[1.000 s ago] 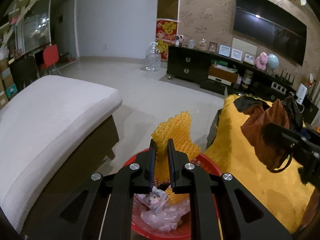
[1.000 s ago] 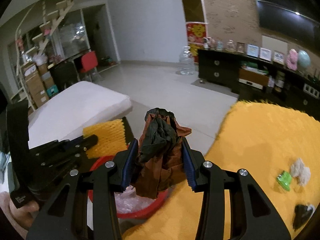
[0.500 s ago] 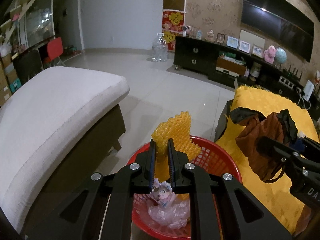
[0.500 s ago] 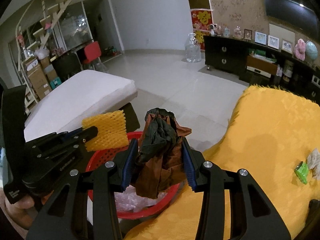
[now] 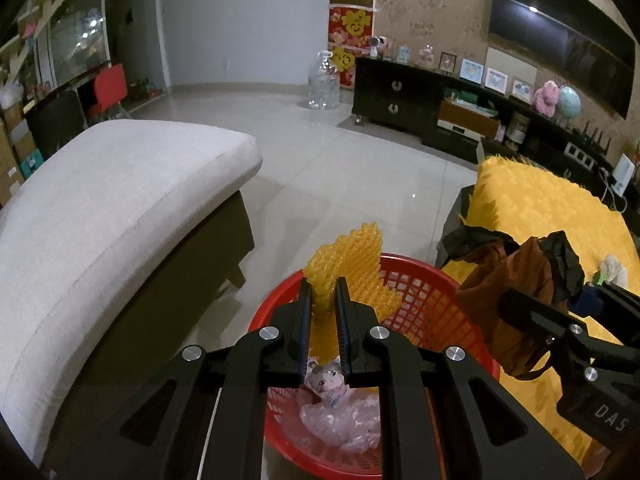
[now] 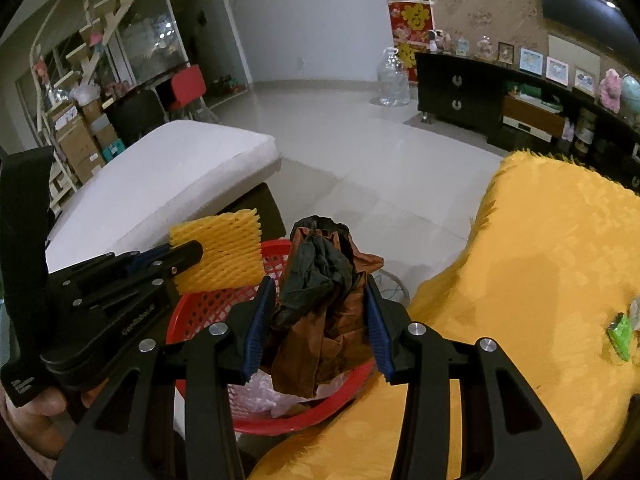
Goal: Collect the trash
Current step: 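Hold both items over the wastebasket and lower them in, then move both tools back over the table toward the black bag and tissue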
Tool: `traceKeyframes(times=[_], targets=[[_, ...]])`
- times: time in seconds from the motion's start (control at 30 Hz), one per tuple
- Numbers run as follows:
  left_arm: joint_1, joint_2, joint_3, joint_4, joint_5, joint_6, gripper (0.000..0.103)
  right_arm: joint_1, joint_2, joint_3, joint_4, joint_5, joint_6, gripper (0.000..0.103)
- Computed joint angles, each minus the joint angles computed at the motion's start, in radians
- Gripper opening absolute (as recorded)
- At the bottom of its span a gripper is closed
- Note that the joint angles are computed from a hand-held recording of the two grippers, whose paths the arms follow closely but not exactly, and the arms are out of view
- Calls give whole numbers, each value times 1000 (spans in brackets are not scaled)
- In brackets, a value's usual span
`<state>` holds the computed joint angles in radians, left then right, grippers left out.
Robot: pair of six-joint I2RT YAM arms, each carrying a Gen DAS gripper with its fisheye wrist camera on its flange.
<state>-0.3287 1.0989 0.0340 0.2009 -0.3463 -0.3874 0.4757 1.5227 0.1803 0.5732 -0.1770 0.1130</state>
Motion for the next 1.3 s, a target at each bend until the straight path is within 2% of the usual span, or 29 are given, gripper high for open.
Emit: traceKeyframes(times=[0.27,0.4,0.47,0.57,0.67,0.73,0.83,0.93,1.17,1.3], targets=[[25,71,14,35,28,4,12,51,56,10,33,18,15,44],[45,85,13,44,55,13,13,66,65,10,46,26,17,48],[64,85,14,46,75,25,17,62,63,9,46,20,14,51],[82,90,8,61,98,37,27,49,60,8,46,-2,26,61],[81,85,2,64,96,37,38,37,40,5,31,-8,24,62],[81,76,-1,60,100,34,50,17,27,3,22,-19,22,63],[77,20,-7,23,87,22,60,-2,-3,-9,12,-22,22,63],[76,-35,-10,-13,68,14,64,-33,-32,-22,0,-31,16,63],[83,-109,-13,-60,74,9,65,-143,-104,-53,-34,-54,-17,63],[53,-155,-14,-89,63,-7,67,-215,-160,-86,-53,-46,-46,67]])
